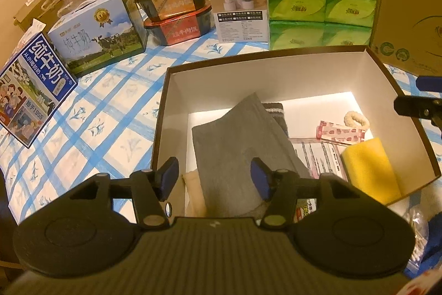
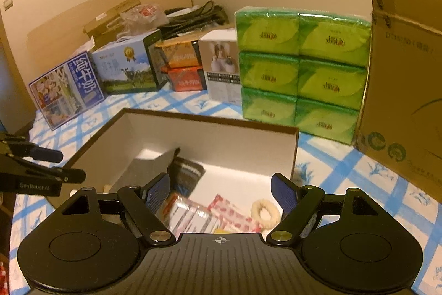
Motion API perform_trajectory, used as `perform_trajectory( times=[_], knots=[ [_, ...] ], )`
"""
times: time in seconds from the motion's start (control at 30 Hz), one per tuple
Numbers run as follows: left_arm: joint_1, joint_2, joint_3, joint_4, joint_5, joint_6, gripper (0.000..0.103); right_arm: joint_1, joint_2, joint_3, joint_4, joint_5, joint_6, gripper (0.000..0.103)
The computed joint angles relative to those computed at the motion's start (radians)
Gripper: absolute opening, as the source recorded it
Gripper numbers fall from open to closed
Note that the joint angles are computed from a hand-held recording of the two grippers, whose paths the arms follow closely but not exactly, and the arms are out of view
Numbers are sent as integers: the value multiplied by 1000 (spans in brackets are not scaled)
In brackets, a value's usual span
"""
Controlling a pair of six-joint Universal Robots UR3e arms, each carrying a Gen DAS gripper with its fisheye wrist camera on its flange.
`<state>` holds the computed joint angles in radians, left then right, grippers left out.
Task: Organize soft objects
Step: 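Open both tools over the brown box, dropping the towel and packet inside, then move both open tools back toward the blue-and-grey cloth and cotton swab bag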
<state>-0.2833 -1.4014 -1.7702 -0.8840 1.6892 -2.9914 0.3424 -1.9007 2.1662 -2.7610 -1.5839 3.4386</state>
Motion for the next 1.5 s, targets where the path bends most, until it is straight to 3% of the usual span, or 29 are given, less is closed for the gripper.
perform_trajectory(
  times=[0.3, 0.57, 0.9, 1.0, 1.2, 1.5],
  knots=[
    [22, 116, -53, -30, -29, -21, 56, 31, -127, 41, 81, -24, 2, 80],
    [23, 273, -62, -139, -70, -60, 56, 76, -331, 69, 234, -30, 31, 80],
    [-58, 475, -41, -293, -73, -148, 58, 242, -542, 49, 446, -146, 177, 80],
    [-79, 539, -41, -347, -86, -179, 59, 371, -564, 35, 494, -252, 278, 80],
    [-158, 634, -47, -431, -68, -269, 59, 736, -532, 15, 579, -547, 608, 80],
    [-559, 586, -89, -428, 210, -583, 60, 1153, -449, -60, 870, -802, 1133, 80]
  ],
)
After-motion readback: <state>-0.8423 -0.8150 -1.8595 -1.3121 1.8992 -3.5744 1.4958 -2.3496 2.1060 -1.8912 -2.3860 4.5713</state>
